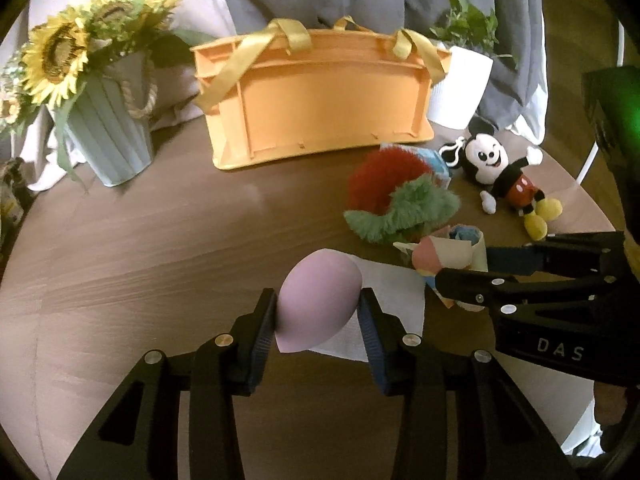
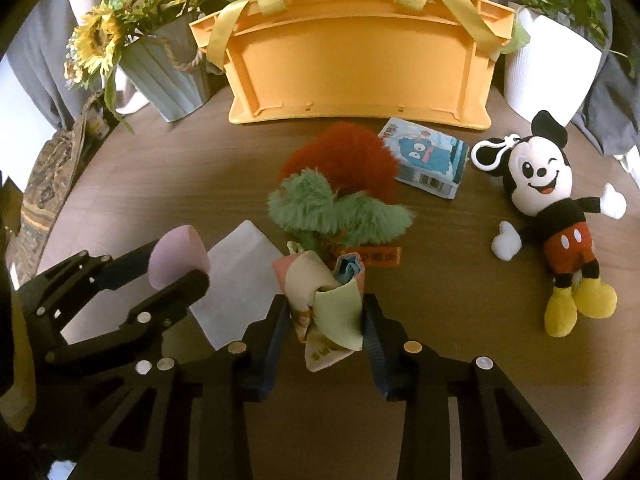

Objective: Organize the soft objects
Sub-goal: 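Lift and carry the pink sponge and folded cloth over the crate with both tools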

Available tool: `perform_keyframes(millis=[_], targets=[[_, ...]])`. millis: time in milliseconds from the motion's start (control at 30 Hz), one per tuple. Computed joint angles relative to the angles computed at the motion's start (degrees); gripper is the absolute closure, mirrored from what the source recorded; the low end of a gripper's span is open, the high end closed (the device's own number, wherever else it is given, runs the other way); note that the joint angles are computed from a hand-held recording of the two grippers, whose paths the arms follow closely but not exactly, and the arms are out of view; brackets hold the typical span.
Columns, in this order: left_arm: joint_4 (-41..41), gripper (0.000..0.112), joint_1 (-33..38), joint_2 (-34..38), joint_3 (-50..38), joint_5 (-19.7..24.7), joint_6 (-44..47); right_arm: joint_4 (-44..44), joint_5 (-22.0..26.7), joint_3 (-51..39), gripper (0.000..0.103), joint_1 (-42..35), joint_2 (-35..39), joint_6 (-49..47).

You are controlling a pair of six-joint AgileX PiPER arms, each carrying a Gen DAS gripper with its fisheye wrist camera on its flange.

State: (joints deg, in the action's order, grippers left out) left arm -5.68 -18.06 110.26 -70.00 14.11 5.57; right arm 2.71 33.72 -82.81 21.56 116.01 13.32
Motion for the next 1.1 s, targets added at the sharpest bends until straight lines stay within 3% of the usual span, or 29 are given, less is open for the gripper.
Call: perform_keyframes(millis=[567,733,967,1100], targets=[[11.13,0.072,-0.63,-7.72,2.35,-1.67,-14.07,-4.79,-2.24,4.05,0.067,1.73,-8.26,6.63],[10.68,0.072,-0.56,-9.49,1.68,-1.60,-14.88,-6.83,-2.72,3.96,0.067,1.76,-10.15,8.69],[13.67,0.072,-0.48,-11.73,0.03,-1.50,-17.88,-13.03,-4.00,4.07,0.067,2.49,-13.25,14.90],[19.55,0.072,-0.85,-12.66,-1.48,-1.42,-23.21,-17.64,-4.65,3.78,0.067,2.98,-14.74,19.04]])
